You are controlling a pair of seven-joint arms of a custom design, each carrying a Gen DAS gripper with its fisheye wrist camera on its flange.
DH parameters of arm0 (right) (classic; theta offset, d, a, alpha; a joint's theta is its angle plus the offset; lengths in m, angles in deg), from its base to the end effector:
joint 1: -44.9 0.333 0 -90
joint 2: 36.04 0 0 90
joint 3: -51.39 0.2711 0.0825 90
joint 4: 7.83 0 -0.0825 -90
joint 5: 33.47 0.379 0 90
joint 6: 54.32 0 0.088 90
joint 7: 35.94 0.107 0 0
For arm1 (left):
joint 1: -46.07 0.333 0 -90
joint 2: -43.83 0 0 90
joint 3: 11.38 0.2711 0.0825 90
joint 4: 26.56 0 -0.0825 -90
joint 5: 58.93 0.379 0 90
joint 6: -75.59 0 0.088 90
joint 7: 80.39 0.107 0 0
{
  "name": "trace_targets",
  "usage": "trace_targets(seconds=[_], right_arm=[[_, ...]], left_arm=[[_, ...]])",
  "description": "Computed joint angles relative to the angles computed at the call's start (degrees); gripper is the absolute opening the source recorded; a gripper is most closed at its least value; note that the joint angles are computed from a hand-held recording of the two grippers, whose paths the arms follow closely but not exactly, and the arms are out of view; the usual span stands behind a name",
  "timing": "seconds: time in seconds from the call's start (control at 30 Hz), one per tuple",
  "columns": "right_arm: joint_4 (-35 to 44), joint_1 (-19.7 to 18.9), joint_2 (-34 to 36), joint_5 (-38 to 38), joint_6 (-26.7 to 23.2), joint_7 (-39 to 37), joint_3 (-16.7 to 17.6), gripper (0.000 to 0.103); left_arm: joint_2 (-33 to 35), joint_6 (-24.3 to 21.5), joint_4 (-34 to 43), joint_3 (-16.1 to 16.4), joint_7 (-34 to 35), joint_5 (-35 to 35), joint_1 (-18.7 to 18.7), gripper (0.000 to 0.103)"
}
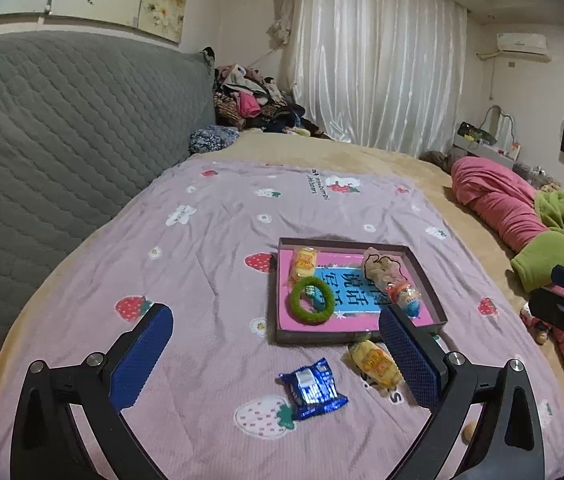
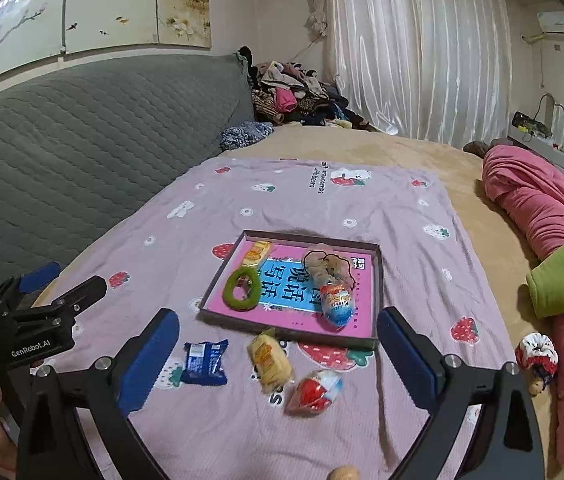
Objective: Organize objects
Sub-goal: 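Withdraw both tools from the tray toward the blue packet and walnut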
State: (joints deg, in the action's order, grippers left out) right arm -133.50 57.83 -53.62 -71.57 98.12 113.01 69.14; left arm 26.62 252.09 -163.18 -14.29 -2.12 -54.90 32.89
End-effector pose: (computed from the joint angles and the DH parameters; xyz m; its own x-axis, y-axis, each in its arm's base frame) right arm 0.4334 0.2924 0.5466 0.0368 -0.9978 -0.0550 -0.6045 0.0216 -0.7963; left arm 0.4850 -0.1475 0.5174 -0.1994 -0.9753 0.0954 -0.5508 0.0310 -0.8341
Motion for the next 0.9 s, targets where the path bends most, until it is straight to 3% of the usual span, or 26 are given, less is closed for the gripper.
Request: trace_targets(seconds=[0.07, 0.33, 0.57, 0.63, 0.9], right_arm=[[-1.4, -0.1, -1.7, -1.1, -0.1, 1.6, 0.8, 0.102], [-6.3, -0.8, -7.2, 0.1, -0.2, 2.1, 3.3, 0.102], [-10.3, -2.0, -12.5, 1.5, -0.6, 3.6, 5.5, 0.102], [-11.2, -2.1, -13.8, 2.6, -0.6, 3.3, 5.9, 0.102], [-14.6, -3.8, -17.0, 4.5, 1.6, 5.0, 9.1, 0.102]], left_arm=[[-1.8, 0.0, -1.6, 0.5, 0.4, -0.6, -0.7, 0.103], [-8.1, -1.3, -6.3, -3.2, -3.4, 4.1, 1.6, 0.103], [-14.0, -2.2, -10.8, -1.3, -4.1, 4.1, -1.9, 0.103], [-15.6, -2.3, -11.9, -2.5, -5.2, 4.8, -0.8, 0.103], [-18.8, -3.7, -15.0, -1.8, -5.2, 5.8, -2.2, 0.103]])
